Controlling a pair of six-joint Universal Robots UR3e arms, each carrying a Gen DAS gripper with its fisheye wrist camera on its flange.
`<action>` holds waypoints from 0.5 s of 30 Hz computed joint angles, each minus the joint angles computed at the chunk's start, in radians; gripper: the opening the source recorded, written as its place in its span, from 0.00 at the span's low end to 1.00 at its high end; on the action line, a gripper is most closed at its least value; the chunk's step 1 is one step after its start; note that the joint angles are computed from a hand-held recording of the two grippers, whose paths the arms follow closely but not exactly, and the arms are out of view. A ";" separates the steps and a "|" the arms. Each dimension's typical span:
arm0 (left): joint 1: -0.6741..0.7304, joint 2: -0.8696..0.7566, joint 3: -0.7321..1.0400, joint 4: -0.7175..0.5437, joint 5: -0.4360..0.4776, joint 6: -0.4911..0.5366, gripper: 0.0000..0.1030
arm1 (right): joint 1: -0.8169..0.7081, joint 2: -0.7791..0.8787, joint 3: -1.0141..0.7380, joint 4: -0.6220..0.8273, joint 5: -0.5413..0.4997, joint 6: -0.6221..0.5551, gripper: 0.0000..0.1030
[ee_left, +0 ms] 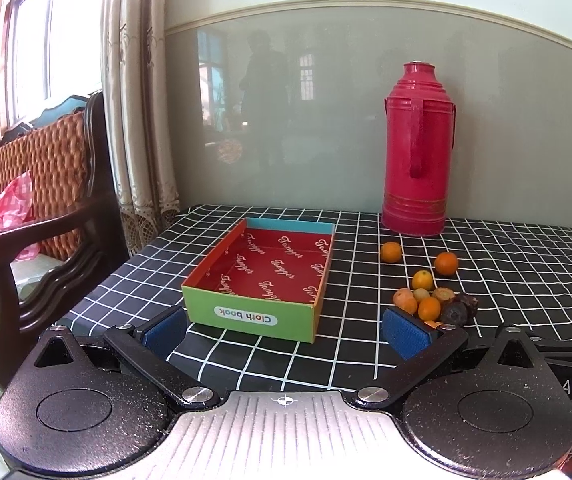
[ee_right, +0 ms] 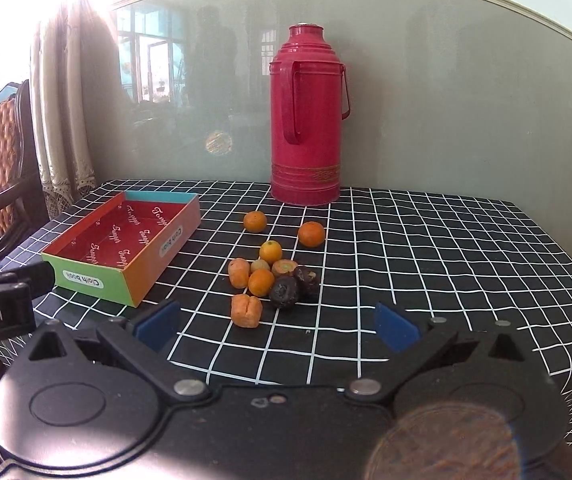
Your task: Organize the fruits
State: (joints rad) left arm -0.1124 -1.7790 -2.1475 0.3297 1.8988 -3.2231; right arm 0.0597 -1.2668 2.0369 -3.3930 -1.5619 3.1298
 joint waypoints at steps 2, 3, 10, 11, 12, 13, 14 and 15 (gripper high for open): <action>-0.010 -0.012 0.011 0.006 0.010 0.011 1.00 | -0.009 -0.001 0.006 -0.009 0.004 0.003 0.94; -0.015 -0.018 0.014 0.013 0.014 0.018 1.00 | -0.013 -0.001 0.008 -0.015 0.004 0.004 0.94; -0.064 -0.103 0.086 0.052 0.049 0.105 1.00 | -0.075 0.008 0.041 -0.086 0.010 0.031 0.94; -0.073 -0.123 0.106 0.051 0.051 0.123 1.00 | -0.091 0.009 0.051 -0.100 0.016 0.038 0.95; -0.084 -0.145 0.124 0.055 0.054 0.142 1.00 | -0.105 0.012 0.056 -0.112 0.016 0.047 0.94; -0.094 -0.168 0.142 0.061 0.056 0.161 1.00 | -0.119 0.015 0.061 -0.124 0.016 0.053 0.94; -0.105 -0.194 0.166 0.063 0.062 0.181 1.00 | -0.132 0.020 0.064 -0.133 0.016 0.058 0.94; -0.116 -0.222 0.191 0.065 0.063 0.206 1.00 | -0.145 0.025 0.066 -0.140 0.017 0.060 0.95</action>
State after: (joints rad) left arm -0.2281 -2.0007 -1.9563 0.3950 1.9614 -3.0173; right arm -0.0856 -1.2417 2.1032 -3.5326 -1.5446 3.1902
